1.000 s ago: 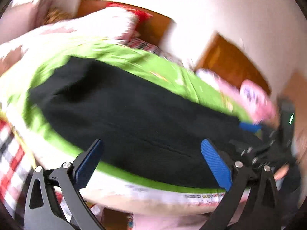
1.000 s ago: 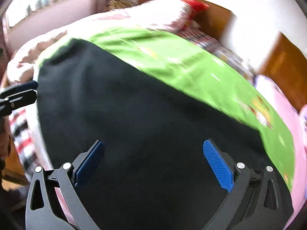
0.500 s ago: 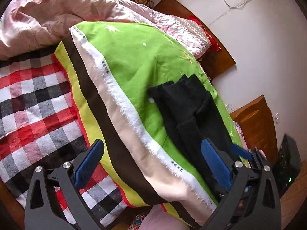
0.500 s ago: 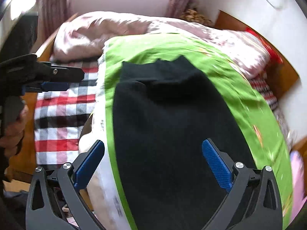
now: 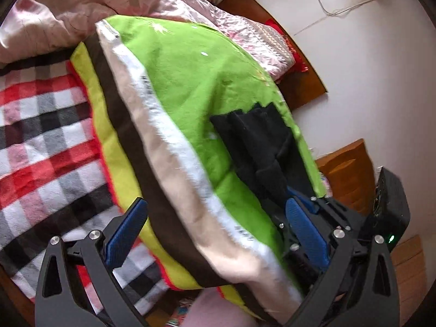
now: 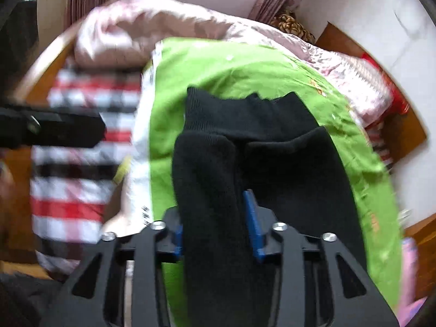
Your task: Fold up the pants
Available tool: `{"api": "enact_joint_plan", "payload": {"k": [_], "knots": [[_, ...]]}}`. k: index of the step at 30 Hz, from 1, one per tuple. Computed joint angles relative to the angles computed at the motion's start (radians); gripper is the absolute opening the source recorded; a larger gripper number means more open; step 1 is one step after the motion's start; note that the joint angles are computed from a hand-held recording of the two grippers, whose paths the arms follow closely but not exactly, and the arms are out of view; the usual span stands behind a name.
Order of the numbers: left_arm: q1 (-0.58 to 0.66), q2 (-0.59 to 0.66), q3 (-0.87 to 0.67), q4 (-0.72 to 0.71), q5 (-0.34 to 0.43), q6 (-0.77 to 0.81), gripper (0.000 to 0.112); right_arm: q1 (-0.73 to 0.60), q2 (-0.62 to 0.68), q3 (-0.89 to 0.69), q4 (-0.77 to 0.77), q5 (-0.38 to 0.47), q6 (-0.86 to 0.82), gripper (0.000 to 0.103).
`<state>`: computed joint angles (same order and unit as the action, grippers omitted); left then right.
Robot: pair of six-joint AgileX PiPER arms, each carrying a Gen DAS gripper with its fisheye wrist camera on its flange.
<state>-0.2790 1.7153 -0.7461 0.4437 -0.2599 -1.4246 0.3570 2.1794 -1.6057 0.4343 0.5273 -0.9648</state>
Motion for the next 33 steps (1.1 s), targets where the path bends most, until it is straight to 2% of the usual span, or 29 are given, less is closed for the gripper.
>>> {"api": "enact_joint_plan", "payload": {"k": [2, 5, 6, 8, 9, 12, 14, 15, 17, 18, 21, 24, 26, 28, 29, 30, 31, 33], "knots": [[0.02, 0.033, -0.046, 0.199, -0.075, -0.187, 0.101, -0.053, 0.008, -0.025, 0.167, 0.067, -0.104, 0.028], [0.037, 0.142, -0.193, 0.448, -0.138, -0.405, 0.101, -0.085, 0.023, -0.054, 0.255, 0.135, -0.139, 0.028], [0.041, 0.171, -0.228, 0.488, -0.152, -0.447, 0.101, -0.085, 0.018, -0.043, 0.266, 0.131, -0.151, 0.028], [0.062, 0.271, -0.323, 0.522, -0.247, -0.5, 0.101, -0.088, 0.008, -0.031, 0.279, 0.131, -0.165, 0.028], [0.068, 0.303, -0.355, 0.528, -0.27, -0.515, 0.101, -0.09, 0.004, -0.024, 0.291, 0.13, -0.173, 0.028], [0.075, 0.406, -0.488, 0.582, -0.3, -0.572, 0.1, -0.117, 0.013, -0.046, 0.327, 0.198, -0.177, 0.029], [0.069, 0.461, -0.567, 0.628, -0.271, -0.617, 0.1, -0.15, 0.02, -0.079, 0.336, 0.3, -0.171, 0.032], [0.071, 0.476, -0.585, 0.633, -0.27, -0.622, 0.1, -0.167, 0.012, -0.078, 0.334, 0.328, -0.17, 0.04], [0.08, 0.484, -0.588, 0.614, -0.294, -0.589, 0.1, -0.22, -0.047, -0.001, 0.39, 0.309, -0.251, 0.094], [0.084, 0.485, -0.584, 0.611, -0.306, -0.581, 0.098, -0.251, -0.067, 0.026, 0.419, 0.304, -0.293, 0.099], [0.092, 0.483, -0.575, 0.631, -0.305, -0.567, 0.085, -0.339, -0.072, 0.014, 0.381, 0.316, -0.261, 0.098], [0.1, 0.474, -0.557, 0.639, -0.287, -0.547, 0.066, -0.401, -0.048, -0.014, 0.319, 0.3, -0.217, 0.094], [0.1, 0.469, -0.553, 0.651, -0.25, -0.552, 0.044, -0.429, -0.017, -0.037, 0.263, 0.31, -0.162, 0.09], [0.1, 0.464, -0.536, 0.618, -0.245, -0.503, 0.037, -0.424, 0.006, -0.021, 0.188, 0.279, -0.126, 0.09], [0.095, 0.449, -0.519, 0.594, -0.232, -0.471, 0.036, -0.413, 0.01, 0.023, 0.176, 0.218, -0.146, 0.093], [0.083, 0.43, -0.511, 0.58, -0.198, -0.447, 0.035, -0.415, -0.01, 0.051, 0.205, 0.19, -0.204, 0.094], [0.069, 0.405, -0.504, 0.555, -0.155, -0.41, 0.035, -0.428, -0.009, 0.053, 0.237, 0.203, -0.223, 0.094], [0.044, 0.375, -0.507, 0.493, -0.109, -0.352, 0.034, -0.42, -0.028, 0.074, 0.222, 0.181, -0.216, 0.094]]}}
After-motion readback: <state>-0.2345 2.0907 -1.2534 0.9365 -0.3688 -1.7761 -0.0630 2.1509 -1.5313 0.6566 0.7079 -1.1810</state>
